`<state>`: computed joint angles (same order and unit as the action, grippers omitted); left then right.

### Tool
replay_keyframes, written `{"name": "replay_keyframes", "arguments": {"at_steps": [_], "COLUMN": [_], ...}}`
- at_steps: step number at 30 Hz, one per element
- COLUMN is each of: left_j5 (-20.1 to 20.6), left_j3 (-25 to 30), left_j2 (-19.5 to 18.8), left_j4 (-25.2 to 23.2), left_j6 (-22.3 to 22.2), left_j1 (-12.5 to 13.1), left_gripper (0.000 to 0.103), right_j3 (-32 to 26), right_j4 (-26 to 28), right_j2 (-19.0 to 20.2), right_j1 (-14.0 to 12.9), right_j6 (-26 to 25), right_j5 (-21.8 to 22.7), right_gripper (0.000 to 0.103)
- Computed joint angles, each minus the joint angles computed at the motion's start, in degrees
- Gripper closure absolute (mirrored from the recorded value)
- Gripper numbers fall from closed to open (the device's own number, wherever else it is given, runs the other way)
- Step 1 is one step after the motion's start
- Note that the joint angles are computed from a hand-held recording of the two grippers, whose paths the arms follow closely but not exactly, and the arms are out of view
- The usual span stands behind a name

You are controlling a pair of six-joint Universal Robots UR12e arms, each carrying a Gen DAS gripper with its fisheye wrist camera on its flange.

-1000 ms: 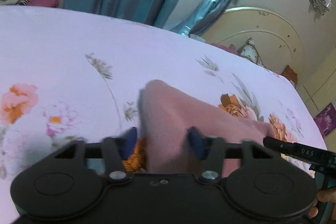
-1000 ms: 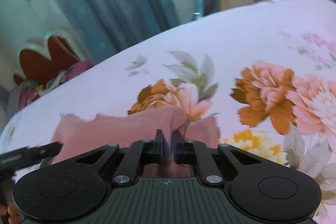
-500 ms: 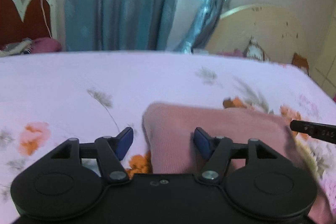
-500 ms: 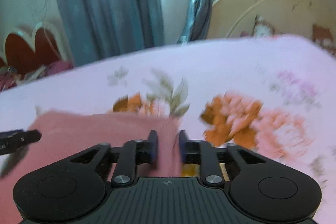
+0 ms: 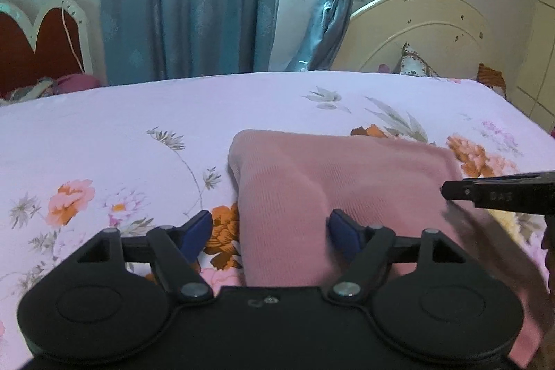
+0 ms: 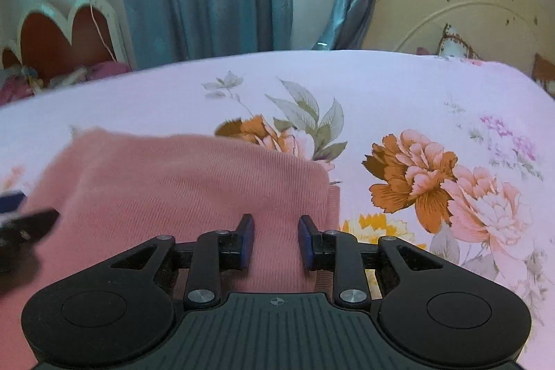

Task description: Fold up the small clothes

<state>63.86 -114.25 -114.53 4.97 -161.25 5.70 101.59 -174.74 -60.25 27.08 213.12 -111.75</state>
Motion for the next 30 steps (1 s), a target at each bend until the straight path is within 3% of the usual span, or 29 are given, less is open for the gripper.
{"name": "replay_keyframes", "arguments": {"at_steps": [4, 8, 11, 16, 22, 25, 30], "left_j5": [0.29, 1.8, 2.43, -0.2, -2.41, -2.45, -3.95], "left_j3": [-1.06, -2.07, -2.14, -3.95, -6.71, -7.42, -7.45], "left_j2": [1.65, 2.04, 2.64, 5.07, 6.71, 6.84, 7.13], "left_j4": [-1.54, -1.6, -2.72, -5.06, -6.76, -8.5, -13.05], "left_j6": [0.94, 1.15, 1.5, 3.21, 6.49, 8.45, 9.81], "left_j1": [0.34, 0.18, 0.05, 1.26, 2.44, 2.72, 3.83], "left_gripper": [0.031, 0.03, 0.03, 0.031, 0.03, 0.029, 0.026], "right_j3": [1.53, 1.74, 2.46, 4.88, 6.5, 7.15, 9.07], "right_j4": [-2.07, 3.15, 3.21, 1.09, 6.38, 11.38, 10.46], "right_j2": [-1.38, -1.44, -2.01, -4.45, -6.05, -6.4, -7.43], "right_j1": [1.56, 2.8, 3.12, 5.01, 7.96, 8.06, 7.82], "right_j6": [-2.03, -2.73, -1.42, -1.58, -1.2, 2.88, 12.04], "right_j5": [0.29, -1.01, -1.69, -2.64, -6.2, -6.2, -5.22], "right_gripper": [0.076, 0.076, 0.076, 0.076, 0.076, 0.076, 0.076]}}
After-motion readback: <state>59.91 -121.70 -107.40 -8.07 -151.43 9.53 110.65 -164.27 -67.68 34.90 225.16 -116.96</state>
